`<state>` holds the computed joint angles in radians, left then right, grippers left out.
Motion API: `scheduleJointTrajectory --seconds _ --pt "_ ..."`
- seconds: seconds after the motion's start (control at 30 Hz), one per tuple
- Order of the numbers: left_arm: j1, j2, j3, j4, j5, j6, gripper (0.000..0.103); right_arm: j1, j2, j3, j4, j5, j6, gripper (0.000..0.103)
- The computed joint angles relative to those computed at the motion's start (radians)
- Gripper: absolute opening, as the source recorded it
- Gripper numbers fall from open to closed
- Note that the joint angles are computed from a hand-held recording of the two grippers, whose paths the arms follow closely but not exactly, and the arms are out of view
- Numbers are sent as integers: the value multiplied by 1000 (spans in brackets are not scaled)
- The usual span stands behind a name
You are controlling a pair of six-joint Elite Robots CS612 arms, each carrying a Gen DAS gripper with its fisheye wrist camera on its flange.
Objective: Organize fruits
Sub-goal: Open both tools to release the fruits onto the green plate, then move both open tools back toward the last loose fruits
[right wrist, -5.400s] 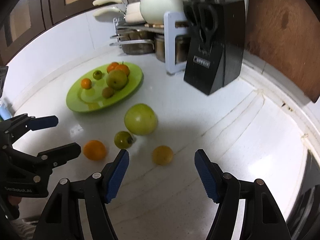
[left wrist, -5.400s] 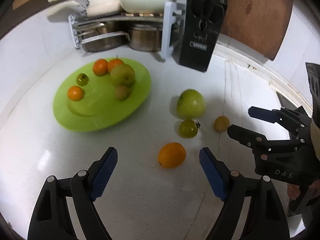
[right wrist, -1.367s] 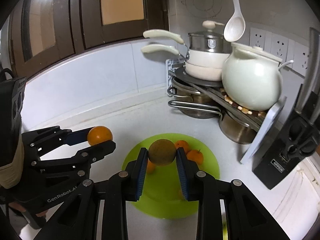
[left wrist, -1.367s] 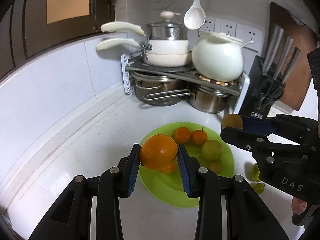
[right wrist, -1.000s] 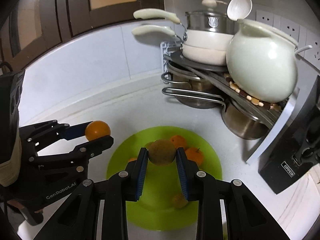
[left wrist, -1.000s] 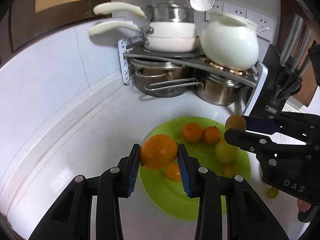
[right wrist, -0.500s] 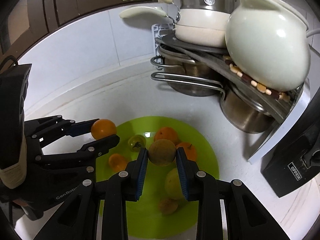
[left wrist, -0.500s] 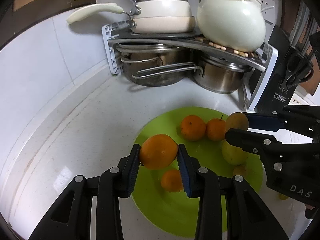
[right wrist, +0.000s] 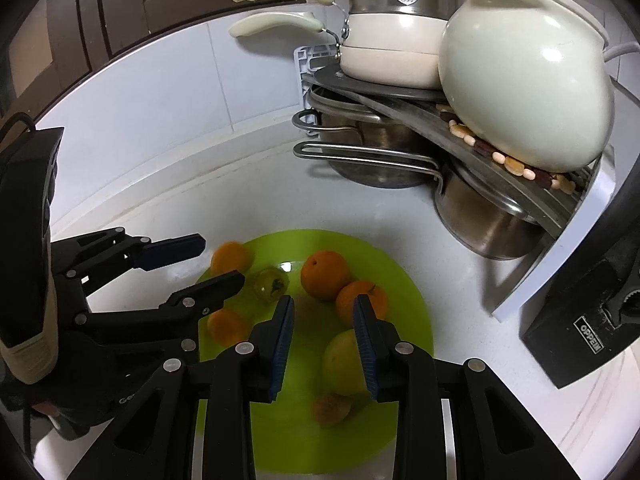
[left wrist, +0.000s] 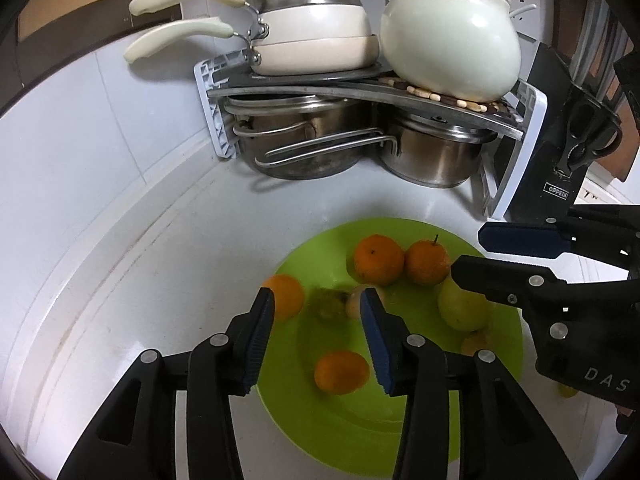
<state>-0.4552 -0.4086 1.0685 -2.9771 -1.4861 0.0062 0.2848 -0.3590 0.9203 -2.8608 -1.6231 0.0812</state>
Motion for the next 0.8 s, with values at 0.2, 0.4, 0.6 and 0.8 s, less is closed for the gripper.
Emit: scheduleJointTrajectory --seconds 0.2,0.4,0.6,0.8 --pt "-6 -19 35 -29 17 3 45 5 -18 35 -35 -11 2 32" --pt "-14 -56 96 -79 30 -12 48 10 -56 106 -100 -26 9 32" --pt "-28 -107 182 -164 45 -34 52 14 -106 200 -196 -50 15 32" --pt "-45 -150 257 -243 47 -50 57 15 -158 297 -295 -87 18 38"
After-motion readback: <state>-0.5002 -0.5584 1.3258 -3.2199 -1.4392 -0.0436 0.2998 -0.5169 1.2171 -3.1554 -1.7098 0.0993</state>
